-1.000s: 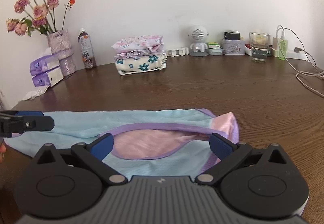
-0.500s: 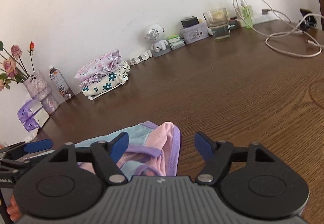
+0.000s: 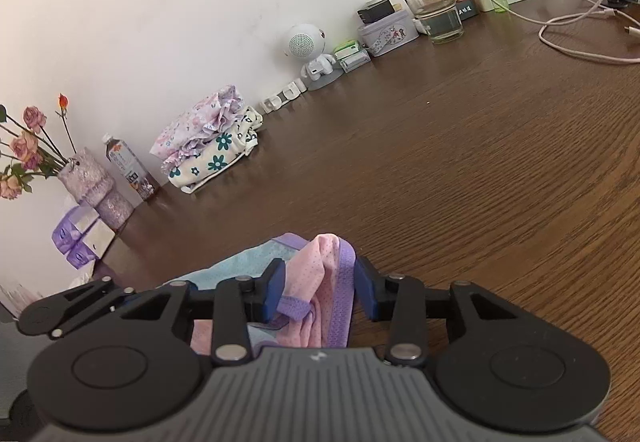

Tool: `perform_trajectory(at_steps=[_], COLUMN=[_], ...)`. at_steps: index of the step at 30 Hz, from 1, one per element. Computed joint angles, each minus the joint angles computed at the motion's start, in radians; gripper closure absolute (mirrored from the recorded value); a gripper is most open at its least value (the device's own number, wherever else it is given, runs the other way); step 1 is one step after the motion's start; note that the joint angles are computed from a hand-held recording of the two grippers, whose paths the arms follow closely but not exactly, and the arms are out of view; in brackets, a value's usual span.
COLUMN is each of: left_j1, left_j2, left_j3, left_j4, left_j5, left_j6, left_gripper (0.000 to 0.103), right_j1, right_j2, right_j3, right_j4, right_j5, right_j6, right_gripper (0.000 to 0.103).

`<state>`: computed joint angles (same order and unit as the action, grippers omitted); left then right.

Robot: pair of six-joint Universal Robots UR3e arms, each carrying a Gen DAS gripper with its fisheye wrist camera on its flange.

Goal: Fold clothes
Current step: 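Close the right gripper on the pink end and lift it, then carry the lifted pink end up and back over the blue garment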

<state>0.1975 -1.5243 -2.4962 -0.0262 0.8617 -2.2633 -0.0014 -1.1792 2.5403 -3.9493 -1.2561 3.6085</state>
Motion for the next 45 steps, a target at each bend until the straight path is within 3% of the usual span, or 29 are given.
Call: perform_trajectory(at_steps=[3, 14, 36, 45], left_j1=[-0.013, -0.064, -0.054, -0.048], left_j2=[-0.033, -0.116, -0.14, -0.148], left_j3=[0.027, 0.046, 0.047, 0.046], left_j4=[0.009, 0.126, 0.148, 0.15], left_j5=[0.012, 0.075, 0.068, 0.063], left_j6=[-0.015, -0.068, -0.099, -0.109], left_gripper=[0.035, 0.036, 0.044, 0.044], right_j1=[-0.002, -0.07, -0.029, 0.05], right_j2=[0.007, 0.087, 0.097, 0.063], right_j3=[0.006, 0.043, 0.043, 0.005], right_j4=[-0.015, -0.155, -0.188, -0.119], right_j5=[0.001, 0.121, 0.082, -0.023], right_j6=[0.003, 0.026, 0.043, 0.061], right_gripper=[0.069, 0.069, 0.069, 0.069])
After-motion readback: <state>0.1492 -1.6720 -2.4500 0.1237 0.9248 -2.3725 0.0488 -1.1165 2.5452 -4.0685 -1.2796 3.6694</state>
